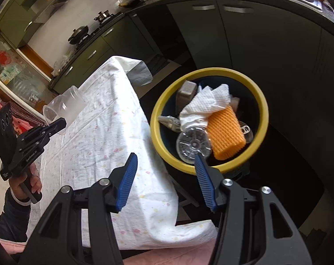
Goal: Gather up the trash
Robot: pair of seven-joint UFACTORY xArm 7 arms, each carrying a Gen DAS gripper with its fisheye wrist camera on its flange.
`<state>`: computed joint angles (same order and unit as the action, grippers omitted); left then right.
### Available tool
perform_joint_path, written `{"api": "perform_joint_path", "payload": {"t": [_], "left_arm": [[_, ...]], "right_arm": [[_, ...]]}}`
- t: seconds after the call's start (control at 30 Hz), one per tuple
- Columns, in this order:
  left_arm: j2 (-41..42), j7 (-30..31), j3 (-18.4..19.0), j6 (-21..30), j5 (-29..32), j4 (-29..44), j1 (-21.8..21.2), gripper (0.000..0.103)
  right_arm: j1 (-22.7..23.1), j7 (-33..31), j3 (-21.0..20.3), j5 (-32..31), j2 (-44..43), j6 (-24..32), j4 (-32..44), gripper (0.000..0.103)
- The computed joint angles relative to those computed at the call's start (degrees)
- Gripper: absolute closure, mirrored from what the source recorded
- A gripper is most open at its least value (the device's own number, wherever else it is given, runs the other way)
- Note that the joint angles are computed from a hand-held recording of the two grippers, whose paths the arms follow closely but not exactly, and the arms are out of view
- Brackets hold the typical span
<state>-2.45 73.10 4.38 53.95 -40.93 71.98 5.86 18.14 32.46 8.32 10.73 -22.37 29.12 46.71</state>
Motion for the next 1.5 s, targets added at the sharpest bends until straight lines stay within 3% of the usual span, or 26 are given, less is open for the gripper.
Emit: {"api": "perform_joint_path", "payload": {"t": [0.53,0.73,0.77,0.83,0.87,0.9,1.03,1.1,1.17,1.27,1.33,1.5], "left_arm": [[11.91,-15.6,-10.47,0.29,6.84,8.06,-11.61,0.097],[15.76,-20.13,-12.93,-4.94,9.55,8.91,-14.82,0.097],[16.24,-20.87,-13.14,-6.15,10.43,8.66,-15.32,0.093],[17.47,-23.29,-13.09,-6.72,12.38,9.04,-15.8,0.072],[18.03,-25.44,-12.84,-6.59,14.1,9.37,-16.14,0.046],[18.11,-26.72,-12.8,-6.08,14.7,9.44,-15.97,0.035],[14.1,-24.09,-12.94,-4.24,10.84,6.71,-12.89,0.032],[10.17,-21.68,-12.15,-5.73,7.7,3.28,-11.62,0.019],[6.02,-19.07,-10.53,-6.19,4.68,-0.43,-10.39,0.017],[-1.41,-14.1,-6.63,-6.08,-0.48,-7.0,-8.5,0.005],[-6.93,-10.31,-3.41,-7.32,-3.24,-11.9,-7.67,0.005],[-19.48,-9.29,2.7,-17.42,-0.29,-23.21,-4.53,0.005]], "right_arm": [[-3.36,-0.29,-2.99,0.26,-7.73,-1.33,-9.16,0.05],[-4.25,0.48,-2.39,-0.36,-8.98,-1.76,-10.32,0.05],[-4.27,0.61,-2.36,-0.44,-9.09,-1.85,-10.42,0.049],[-4.08,0.81,-2.31,-0.44,-9.01,-2.09,-10.33,0.047],[-3.94,0.86,-2.21,-0.48,-8.94,-2.18,-10.24,0.047],[-3.85,0.99,-2.06,-0.55,-8.95,-2.3,-10.19,0.047],[-4.72,3.04,-0.36,-2.24,-9.23,-2.23,-9.68,0.047],[-4.61,3.81,0.04,-2.79,-9.3,-2.47,-9.64,0.047],[-4.28,4.4,0.38,-3.17,-9.23,-2.62,-9.53,0.046],[-3.6,5.28,1.38,-3.97,-8.78,-2.29,-9.0,0.045],[-2.47,5.37,1.98,-4.19,-7.99,-2.86,-8.47,0.045],[-1.29,7.16,5.43,-7.13,-5.88,-5.1,-6.12,0.041]]}}
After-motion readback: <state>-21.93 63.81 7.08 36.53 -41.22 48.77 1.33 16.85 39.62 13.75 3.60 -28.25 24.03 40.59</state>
